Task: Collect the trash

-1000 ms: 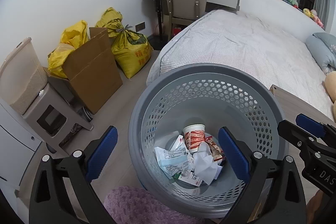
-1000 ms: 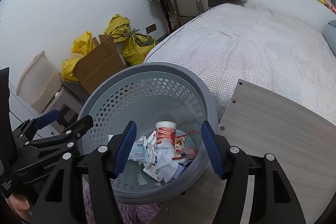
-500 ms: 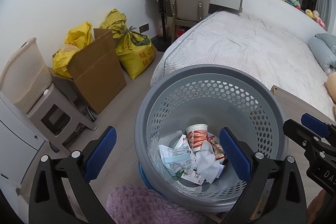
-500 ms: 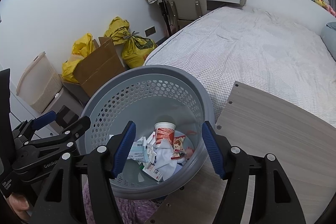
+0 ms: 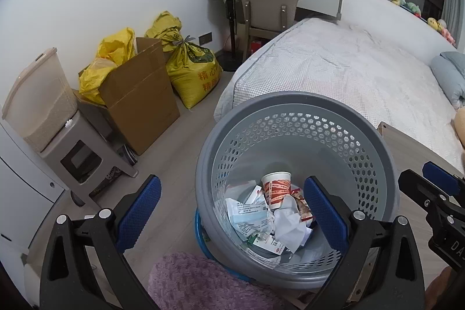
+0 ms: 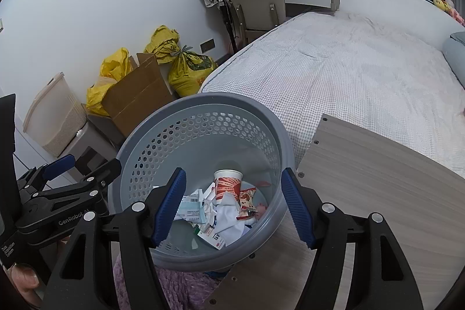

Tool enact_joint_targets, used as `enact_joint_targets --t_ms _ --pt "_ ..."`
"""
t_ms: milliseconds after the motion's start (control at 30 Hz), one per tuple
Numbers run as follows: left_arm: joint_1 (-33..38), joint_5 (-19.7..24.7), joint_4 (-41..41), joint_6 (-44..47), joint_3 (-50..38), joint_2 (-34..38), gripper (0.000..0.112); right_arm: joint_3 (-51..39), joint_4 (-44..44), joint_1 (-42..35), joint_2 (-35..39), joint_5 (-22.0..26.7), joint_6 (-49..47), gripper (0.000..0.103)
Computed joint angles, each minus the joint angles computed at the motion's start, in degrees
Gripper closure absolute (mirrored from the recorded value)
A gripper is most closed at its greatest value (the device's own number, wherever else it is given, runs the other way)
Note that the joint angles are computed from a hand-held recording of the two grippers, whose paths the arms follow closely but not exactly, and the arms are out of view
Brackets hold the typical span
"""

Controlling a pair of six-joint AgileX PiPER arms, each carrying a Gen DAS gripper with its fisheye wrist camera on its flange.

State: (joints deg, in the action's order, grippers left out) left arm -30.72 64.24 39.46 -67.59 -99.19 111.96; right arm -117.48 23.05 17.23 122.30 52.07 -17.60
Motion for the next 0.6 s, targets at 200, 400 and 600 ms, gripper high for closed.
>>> enact_joint_targets --t_ms 200,400,600 --pt "-0.2 0.5 0.5 -0.1 0.0 -0.1 0.016 0.5 0.0 0.0 -0.5 -0.3 -0.1 0.038" --pt "-0.6 1.1 0.8 0.0 -0.7 0.1 0.016 0.3 0.0 -0.1 -0.6 0.0 -0.1 0.038" --pt "-0.7 1.3 0.6 0.5 -1.0 0.1 0.016 0.0 -0.3 -0.1 -0.7 0.3 0.0 0.038"
